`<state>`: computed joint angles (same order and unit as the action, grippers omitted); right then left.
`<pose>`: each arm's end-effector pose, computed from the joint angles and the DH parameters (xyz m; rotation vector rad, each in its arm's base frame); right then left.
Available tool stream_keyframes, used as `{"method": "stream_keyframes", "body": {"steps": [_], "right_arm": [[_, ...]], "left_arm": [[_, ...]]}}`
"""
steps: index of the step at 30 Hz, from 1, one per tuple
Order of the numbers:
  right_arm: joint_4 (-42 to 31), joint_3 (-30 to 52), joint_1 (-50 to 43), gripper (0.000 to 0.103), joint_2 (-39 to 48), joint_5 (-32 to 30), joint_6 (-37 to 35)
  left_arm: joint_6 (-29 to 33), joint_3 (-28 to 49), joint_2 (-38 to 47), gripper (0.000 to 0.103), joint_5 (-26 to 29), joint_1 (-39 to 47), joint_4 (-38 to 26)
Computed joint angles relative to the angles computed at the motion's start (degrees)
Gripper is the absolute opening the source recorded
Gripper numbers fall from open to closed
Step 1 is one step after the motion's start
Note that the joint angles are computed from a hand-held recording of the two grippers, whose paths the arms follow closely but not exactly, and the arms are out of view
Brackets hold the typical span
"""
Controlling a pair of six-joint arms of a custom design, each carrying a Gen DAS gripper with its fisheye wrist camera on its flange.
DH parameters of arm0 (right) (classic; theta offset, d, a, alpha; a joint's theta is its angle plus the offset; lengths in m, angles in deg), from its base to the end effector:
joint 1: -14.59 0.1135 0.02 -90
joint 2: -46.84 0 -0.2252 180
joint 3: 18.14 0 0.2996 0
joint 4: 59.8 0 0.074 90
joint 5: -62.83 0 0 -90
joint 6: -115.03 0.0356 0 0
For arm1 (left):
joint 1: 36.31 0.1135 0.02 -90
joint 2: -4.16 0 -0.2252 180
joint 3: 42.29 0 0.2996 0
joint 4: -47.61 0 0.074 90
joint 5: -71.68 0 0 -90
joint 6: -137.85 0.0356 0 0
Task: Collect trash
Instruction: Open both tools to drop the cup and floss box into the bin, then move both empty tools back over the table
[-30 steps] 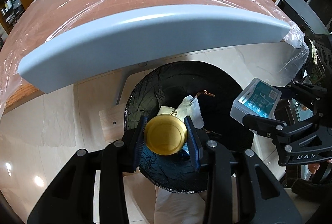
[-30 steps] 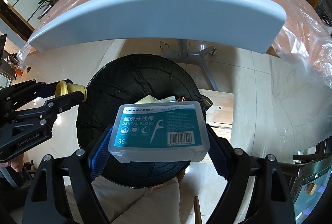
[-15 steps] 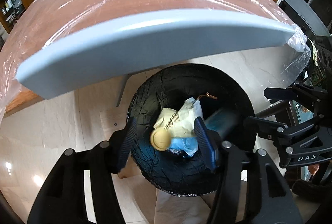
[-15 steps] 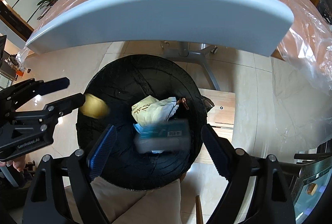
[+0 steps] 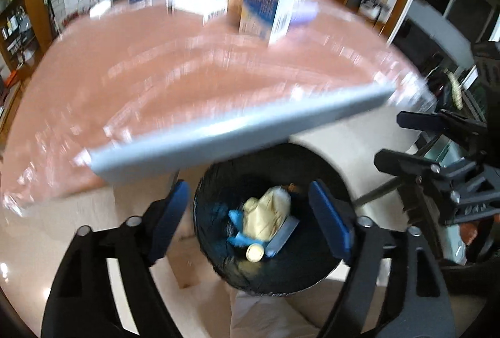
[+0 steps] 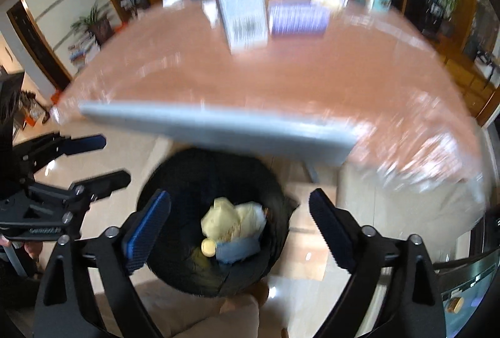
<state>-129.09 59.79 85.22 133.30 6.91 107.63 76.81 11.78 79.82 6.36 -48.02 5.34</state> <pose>0.1264 0.2992 0.1927 0.3440 2.4926 0.0826 0.2806 -0.0733 0.1260 1.0239 2.3841 -0.4703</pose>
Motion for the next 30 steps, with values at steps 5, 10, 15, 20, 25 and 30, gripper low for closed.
{"method": "stream_keyframes", "body": {"steps": [5,10,15,20,25,30], "right_arm": [[-8.3,3.5,-1.7,0.097,-3.0,6.2,2.6],[-10.0,4.6,-8.1,0.099,-5.9,8.7,1.5],[-9.1,7.2,-16.1,0.099,-5.0,9.1,-3.3],[-6.7,9.9,-24.5,0.099,-2.1,8.3,-10.1],[-0.6,11.2,-33.4,0.099,1.1,4.1,-18.4],[5.8,12.8,-41.8,0.099,5.2,-2.4,-25.4]], "left_arm": [[-3.4,1.6,-3.0,0.099,1.2,0.4,4.0],[-3.6,8.3,3.2,0.099,-1.0,0.8,7.8],[-2.1,19.7,15.2,0.099,-2.2,0.6,8.2],[-4.5,31.4,25.8,0.099,-3.1,-0.8,5.1],[-9.3,46.8,38.0,0.099,-5.0,-3.8,-0.8],[-12.7,58.1,47.0,0.099,-8.6,-7.0,-4.4]]}}
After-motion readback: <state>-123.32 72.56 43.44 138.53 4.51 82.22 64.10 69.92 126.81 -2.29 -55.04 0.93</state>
